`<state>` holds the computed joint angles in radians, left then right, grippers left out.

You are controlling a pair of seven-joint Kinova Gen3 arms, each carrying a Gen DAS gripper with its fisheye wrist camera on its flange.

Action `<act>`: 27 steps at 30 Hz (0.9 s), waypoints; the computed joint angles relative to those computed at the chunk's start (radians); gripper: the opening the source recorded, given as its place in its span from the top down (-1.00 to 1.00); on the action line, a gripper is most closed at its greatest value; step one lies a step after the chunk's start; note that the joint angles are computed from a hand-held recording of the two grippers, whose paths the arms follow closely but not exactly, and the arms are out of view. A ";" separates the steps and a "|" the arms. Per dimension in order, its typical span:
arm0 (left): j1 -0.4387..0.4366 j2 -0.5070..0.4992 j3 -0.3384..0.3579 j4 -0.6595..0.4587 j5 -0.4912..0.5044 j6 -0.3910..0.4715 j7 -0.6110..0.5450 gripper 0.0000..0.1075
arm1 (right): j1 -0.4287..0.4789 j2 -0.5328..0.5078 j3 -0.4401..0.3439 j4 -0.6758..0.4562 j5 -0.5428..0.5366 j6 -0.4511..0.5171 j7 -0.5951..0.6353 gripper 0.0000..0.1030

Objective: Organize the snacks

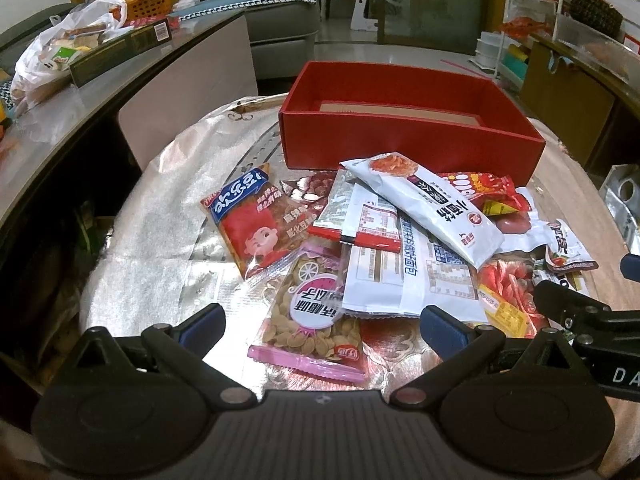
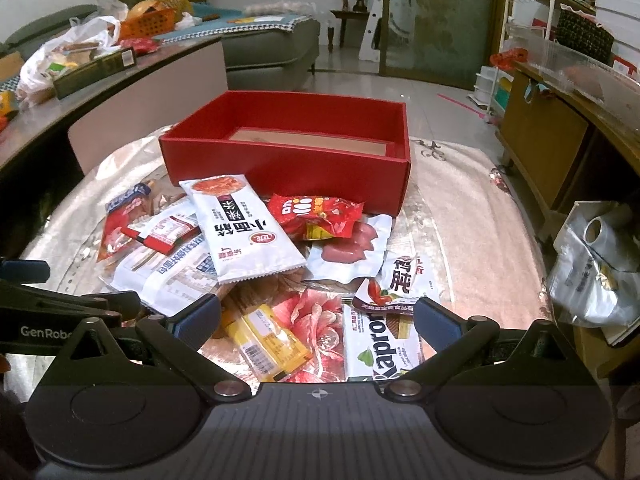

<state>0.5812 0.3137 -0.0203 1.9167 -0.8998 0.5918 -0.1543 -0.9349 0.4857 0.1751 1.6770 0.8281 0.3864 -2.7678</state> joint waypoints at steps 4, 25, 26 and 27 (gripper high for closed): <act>0.000 0.000 0.001 0.001 0.000 0.000 0.000 -0.85 | 0.009 0.002 -0.011 -0.005 -0.007 0.011 0.005 -1.00; -0.003 -0.003 0.005 0.000 0.015 0.001 -0.020 -0.84 | 0.022 0.010 -0.027 -0.017 -0.028 0.034 0.023 -1.00; -0.004 -0.003 0.005 0.000 0.015 0.000 -0.022 -0.83 | 0.023 0.011 -0.029 -0.018 -0.031 0.035 0.026 -1.00; -0.005 -0.002 0.006 -0.002 0.017 0.001 -0.024 -0.83 | 0.027 0.011 -0.033 -0.020 -0.037 0.036 0.031 -1.00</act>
